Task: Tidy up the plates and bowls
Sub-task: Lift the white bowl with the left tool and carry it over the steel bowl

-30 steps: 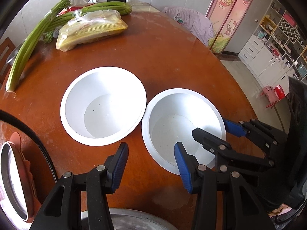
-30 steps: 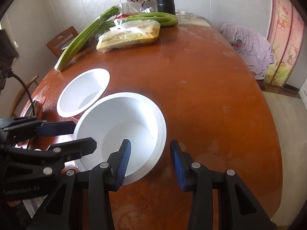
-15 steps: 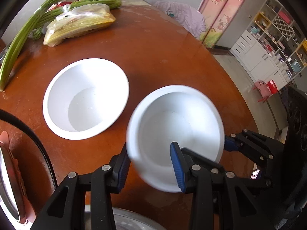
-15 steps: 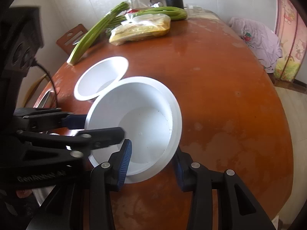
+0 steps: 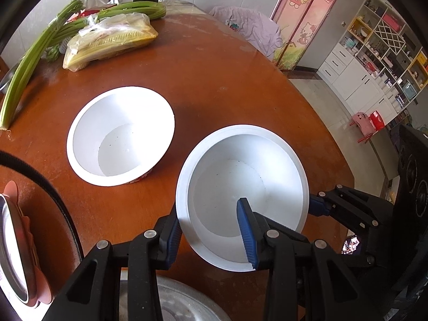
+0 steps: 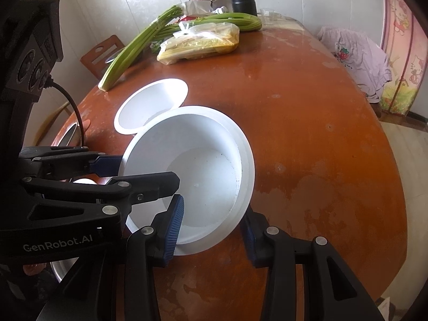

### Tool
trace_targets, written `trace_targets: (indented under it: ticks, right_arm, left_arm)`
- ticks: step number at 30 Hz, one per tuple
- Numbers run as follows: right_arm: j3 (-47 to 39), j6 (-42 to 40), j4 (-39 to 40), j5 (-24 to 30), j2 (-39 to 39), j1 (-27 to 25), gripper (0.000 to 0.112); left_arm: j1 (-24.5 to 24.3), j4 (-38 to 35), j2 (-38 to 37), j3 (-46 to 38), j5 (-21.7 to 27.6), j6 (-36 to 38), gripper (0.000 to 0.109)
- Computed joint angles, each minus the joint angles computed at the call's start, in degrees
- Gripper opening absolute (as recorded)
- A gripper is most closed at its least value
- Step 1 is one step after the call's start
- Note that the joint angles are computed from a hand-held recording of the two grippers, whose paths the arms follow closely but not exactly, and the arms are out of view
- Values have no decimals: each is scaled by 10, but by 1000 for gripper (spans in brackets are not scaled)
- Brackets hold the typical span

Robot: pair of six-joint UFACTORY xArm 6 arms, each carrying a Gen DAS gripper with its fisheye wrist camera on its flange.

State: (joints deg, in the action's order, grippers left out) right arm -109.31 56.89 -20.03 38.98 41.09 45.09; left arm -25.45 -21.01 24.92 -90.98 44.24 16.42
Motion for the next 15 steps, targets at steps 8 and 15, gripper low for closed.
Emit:
trace_targets:
  ticks: [8, 15]
  right_arm:
    - [8, 26, -32, 6, -15, 10, 43]
    - [-2, 46, -63, 19, -21, 25, 43]
  left_arm:
    - [-2, -7, -43, 50, -30, 18, 40]
    - [1, -13, -90, 100, -57, 28, 40]
